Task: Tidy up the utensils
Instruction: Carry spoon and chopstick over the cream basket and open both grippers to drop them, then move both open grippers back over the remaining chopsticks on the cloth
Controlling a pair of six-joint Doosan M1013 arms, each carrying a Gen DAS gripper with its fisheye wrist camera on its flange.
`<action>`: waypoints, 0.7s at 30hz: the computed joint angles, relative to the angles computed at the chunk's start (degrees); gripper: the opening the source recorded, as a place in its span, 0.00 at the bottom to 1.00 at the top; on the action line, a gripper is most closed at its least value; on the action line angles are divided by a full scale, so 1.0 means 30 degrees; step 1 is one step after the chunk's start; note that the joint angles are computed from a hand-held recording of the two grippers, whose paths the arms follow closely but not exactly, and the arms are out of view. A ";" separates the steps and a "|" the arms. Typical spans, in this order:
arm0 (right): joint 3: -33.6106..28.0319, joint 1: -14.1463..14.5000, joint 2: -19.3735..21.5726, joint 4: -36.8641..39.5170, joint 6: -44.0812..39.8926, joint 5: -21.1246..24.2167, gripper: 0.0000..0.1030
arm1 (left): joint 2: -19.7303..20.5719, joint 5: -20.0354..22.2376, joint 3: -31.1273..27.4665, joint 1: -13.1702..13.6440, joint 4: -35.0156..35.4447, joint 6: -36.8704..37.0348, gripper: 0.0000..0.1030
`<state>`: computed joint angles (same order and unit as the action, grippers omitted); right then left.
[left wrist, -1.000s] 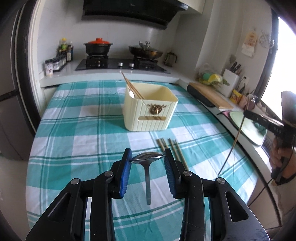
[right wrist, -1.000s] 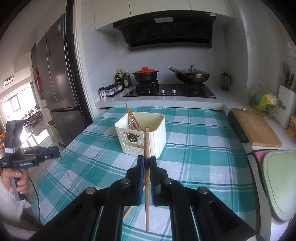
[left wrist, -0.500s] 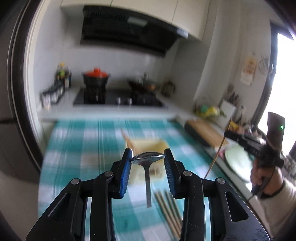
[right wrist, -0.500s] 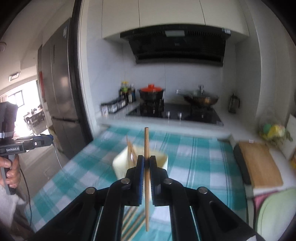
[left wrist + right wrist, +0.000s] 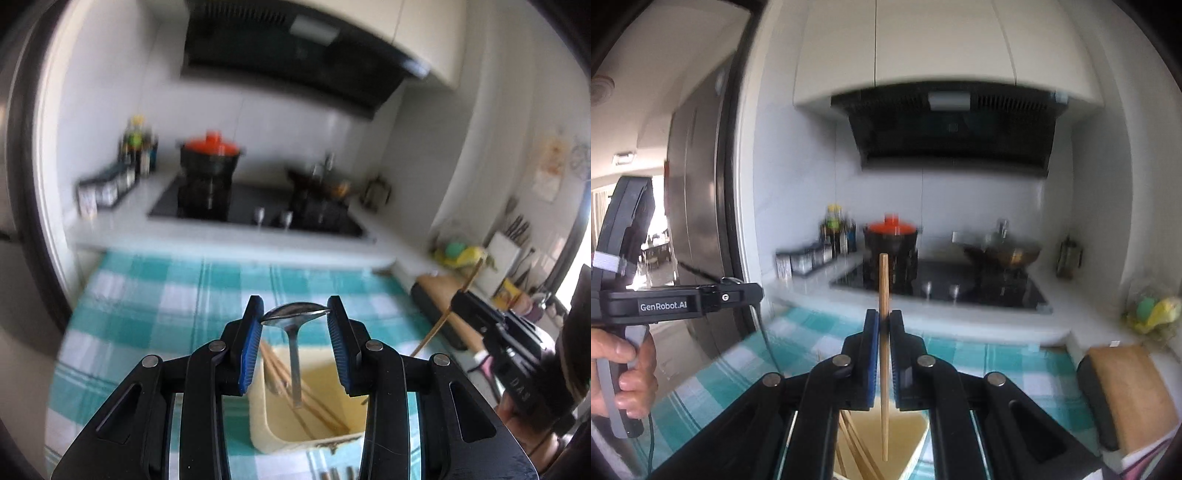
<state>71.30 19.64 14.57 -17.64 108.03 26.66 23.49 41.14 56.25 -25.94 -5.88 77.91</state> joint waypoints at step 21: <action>0.0305 -0.0585 -0.1383 0.2830 -0.0540 0.5659 0.35 | -0.1855 0.4938 0.2100 -0.0348 0.0797 0.3657 0.82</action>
